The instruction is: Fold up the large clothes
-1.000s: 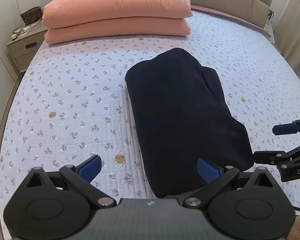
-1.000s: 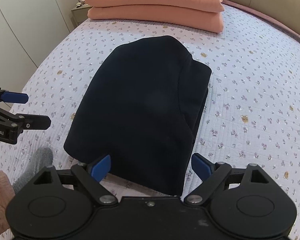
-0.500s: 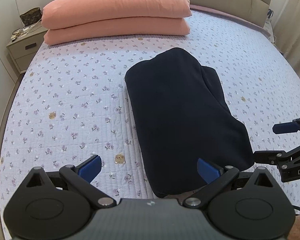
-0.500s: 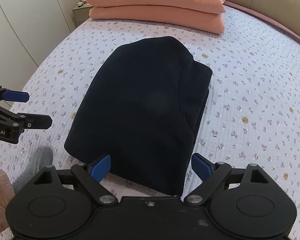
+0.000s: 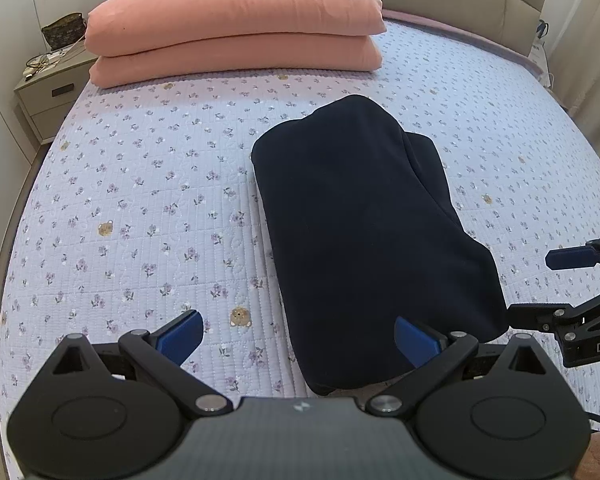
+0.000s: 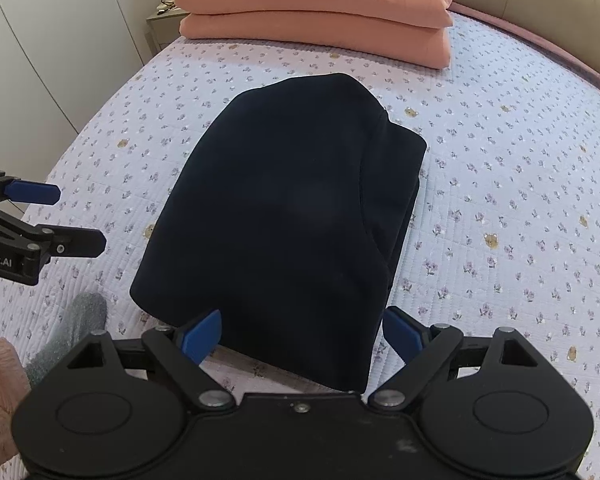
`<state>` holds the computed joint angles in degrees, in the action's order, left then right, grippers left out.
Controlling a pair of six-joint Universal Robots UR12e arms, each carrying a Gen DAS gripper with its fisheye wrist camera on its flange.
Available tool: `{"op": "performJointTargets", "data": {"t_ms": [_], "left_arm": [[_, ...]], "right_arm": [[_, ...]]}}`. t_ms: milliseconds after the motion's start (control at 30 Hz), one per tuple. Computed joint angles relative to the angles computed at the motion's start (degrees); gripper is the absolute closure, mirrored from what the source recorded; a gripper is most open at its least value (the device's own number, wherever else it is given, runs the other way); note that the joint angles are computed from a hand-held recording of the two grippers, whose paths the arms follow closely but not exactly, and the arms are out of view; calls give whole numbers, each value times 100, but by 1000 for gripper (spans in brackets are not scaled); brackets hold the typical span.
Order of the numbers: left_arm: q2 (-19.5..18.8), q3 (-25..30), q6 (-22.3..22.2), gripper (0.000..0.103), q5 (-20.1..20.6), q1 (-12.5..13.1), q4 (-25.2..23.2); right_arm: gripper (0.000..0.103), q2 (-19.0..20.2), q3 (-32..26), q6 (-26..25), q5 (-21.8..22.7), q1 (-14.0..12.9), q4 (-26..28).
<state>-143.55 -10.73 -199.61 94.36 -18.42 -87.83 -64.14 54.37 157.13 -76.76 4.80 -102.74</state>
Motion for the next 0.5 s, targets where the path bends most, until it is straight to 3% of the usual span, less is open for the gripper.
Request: {"op": "performJointTargets", "data": {"t_ms": [500], "left_arm": [[-54,112,95,0,-47,6,-77]], "right_arm": [[0,32,-45,-45,39,6,126]]}}
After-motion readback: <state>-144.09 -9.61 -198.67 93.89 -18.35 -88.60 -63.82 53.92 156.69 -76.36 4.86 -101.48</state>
